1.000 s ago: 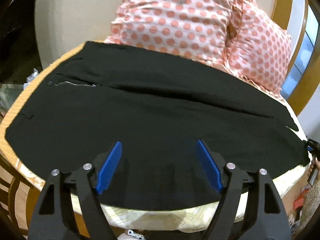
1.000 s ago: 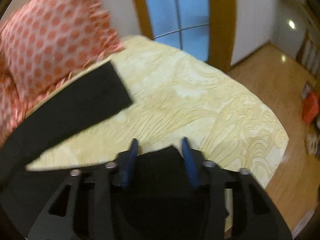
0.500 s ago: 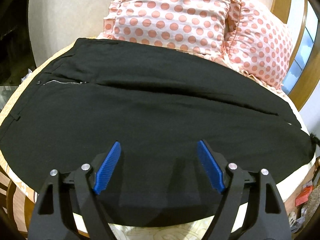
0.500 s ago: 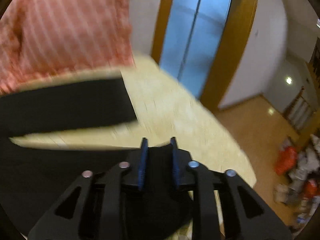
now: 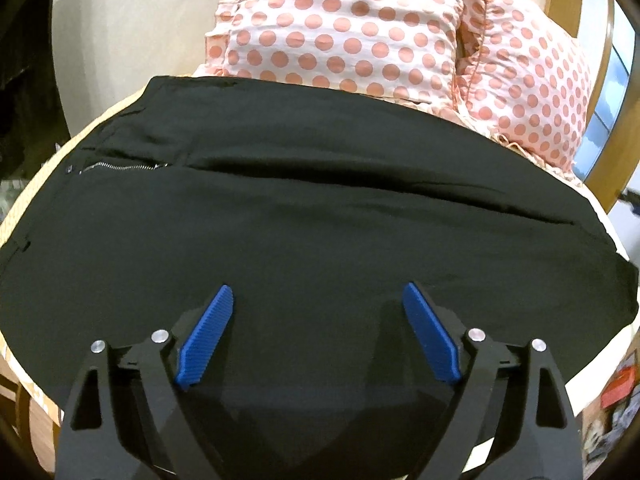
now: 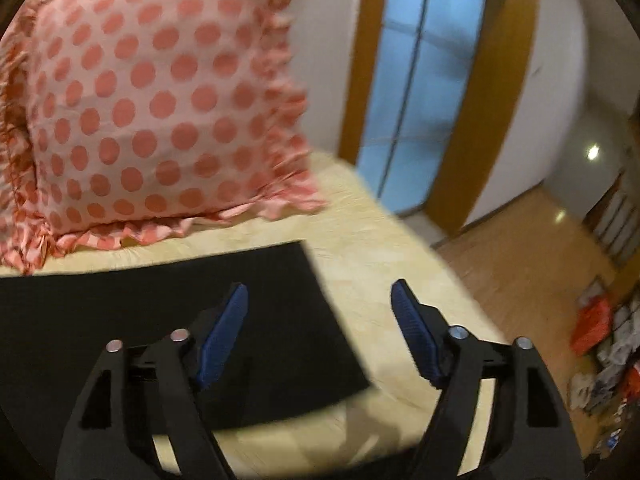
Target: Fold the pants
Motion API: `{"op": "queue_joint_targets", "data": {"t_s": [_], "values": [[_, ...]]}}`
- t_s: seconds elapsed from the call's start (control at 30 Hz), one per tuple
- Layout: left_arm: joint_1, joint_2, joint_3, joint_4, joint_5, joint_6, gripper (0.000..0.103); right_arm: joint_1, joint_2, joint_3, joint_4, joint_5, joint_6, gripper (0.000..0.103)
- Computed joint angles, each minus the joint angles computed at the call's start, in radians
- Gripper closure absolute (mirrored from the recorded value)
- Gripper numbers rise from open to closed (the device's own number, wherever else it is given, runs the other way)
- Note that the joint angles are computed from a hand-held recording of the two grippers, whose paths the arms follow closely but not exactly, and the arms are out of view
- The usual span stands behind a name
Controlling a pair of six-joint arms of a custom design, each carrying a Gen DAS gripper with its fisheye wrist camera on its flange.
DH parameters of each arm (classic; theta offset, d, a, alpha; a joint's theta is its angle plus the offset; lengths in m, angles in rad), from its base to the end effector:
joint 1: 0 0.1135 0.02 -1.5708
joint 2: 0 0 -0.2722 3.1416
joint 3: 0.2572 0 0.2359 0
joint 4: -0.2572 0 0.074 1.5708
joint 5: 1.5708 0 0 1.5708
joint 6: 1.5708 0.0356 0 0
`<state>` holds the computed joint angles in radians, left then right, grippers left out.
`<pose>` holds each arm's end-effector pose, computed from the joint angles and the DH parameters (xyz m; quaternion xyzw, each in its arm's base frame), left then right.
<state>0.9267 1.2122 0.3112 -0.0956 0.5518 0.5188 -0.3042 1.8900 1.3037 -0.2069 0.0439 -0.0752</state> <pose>0.1169 0.1246 0.1392 -0.1114 0.9193 -0.0157 0.3772 0.3864 -0.1230 0.2176 0.1140 0.9181 -0.0914 0.3684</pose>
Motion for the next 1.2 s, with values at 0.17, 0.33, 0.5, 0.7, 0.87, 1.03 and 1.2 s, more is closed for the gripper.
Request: {"op": "queue_joint_targets", "data": {"t_s": [0.17, 0.33, 0.5, 0.7, 0.87, 1.03, 1.2], "values": [[-0.009, 0.027, 0.000, 0.037, 0.007, 0.003, 0.009, 0.068, 0.314, 0.381, -0.186, 0.125, 0.049, 0.034], [-0.034, 0.044, -0.006, 0.077, -0.006, 0.000, 0.004, 0.080, 0.502, 0.622, -0.302, 0.199, 0.077, 0.034], [-0.068, 0.043, -0.014, 0.097, -0.039, -0.002, 0.002, 0.075, 0.483, 0.567, -0.268, 0.132, 0.055, 0.080], [-0.048, 0.053, -0.010, 0.095, -0.006, -0.001, 0.002, 0.054, 0.331, 0.351, -0.130, 0.027, 0.055, 0.096], [-0.017, 0.068, 0.000, 0.083, 0.037, 0.012, 0.002, -0.054, -0.024, -0.029, 0.121, -0.278, 0.100, 0.096], [0.028, 0.074, 0.014, 0.044, 0.086, 0.026, 0.002, -0.253, -0.472, -0.444, 0.214, -0.556, 0.051, 0.096], [0.096, 0.080, 0.063, -0.069, 0.153, 0.078, 0.002, -0.512, -0.722, -0.752, 0.053, -0.727, -0.107, 0.096]]}}
